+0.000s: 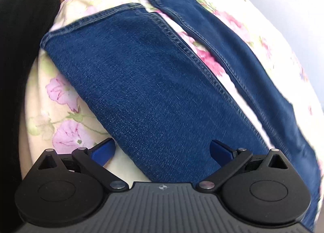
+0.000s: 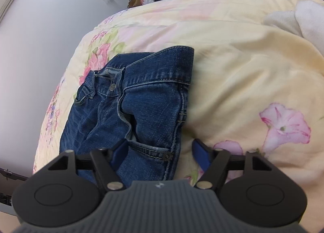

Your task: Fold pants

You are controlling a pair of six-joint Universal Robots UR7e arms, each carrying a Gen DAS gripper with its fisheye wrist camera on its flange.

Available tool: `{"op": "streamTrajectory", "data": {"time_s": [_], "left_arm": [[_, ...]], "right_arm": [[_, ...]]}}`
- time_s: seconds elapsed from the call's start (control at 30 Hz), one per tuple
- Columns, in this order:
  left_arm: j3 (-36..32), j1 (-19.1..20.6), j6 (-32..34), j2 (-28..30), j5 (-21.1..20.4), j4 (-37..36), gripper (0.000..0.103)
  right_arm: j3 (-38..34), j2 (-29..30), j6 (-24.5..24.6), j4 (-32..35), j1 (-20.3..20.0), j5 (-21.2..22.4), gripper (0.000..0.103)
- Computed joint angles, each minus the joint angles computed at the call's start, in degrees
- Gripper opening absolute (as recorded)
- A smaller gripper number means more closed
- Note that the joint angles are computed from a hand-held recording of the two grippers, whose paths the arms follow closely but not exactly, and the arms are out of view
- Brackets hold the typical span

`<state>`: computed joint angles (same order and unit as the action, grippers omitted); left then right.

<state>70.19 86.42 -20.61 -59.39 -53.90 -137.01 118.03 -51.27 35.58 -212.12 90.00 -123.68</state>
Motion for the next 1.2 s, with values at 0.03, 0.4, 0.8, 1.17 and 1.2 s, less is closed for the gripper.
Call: {"op": "streamTrajectory", "data": {"time_s": [0.03, 0.4, 0.8, 1.17, 1.2], "left_arm": [[0.07, 0.35, -1.17, -0.14, -1.01, -0.79, 0.103], [5.18, 5.00, -7.65, -2.42, -15.65, -15.87, 0.103], [3.27, 5.97, -9.31, -0.79, -16.62, -14.94, 0.059], [0.96, 3.76, -3.95, -1.66, -17.60, -16.11, 0.005], [-0.45, 3.54, -3.28, -1.09, -18.19, -15.65, 0.005]], "right_arm": [[0.00, 0.00, 0.00, 0.00, 0.00, 0.00, 0.058], [0.64, 1.52, 0.37, -4.48, -1.15, 5.00, 0.057], [1.46, 0.88, -0.47, -4.43, -2.07, 7.34, 0.042], [1.72, -0.98, -1.40, -7.00, -1.67, 12.97, 0.010], [0.74, -1.64, -1.22, -5.93, -1.12, 13.71, 0.010]]}}
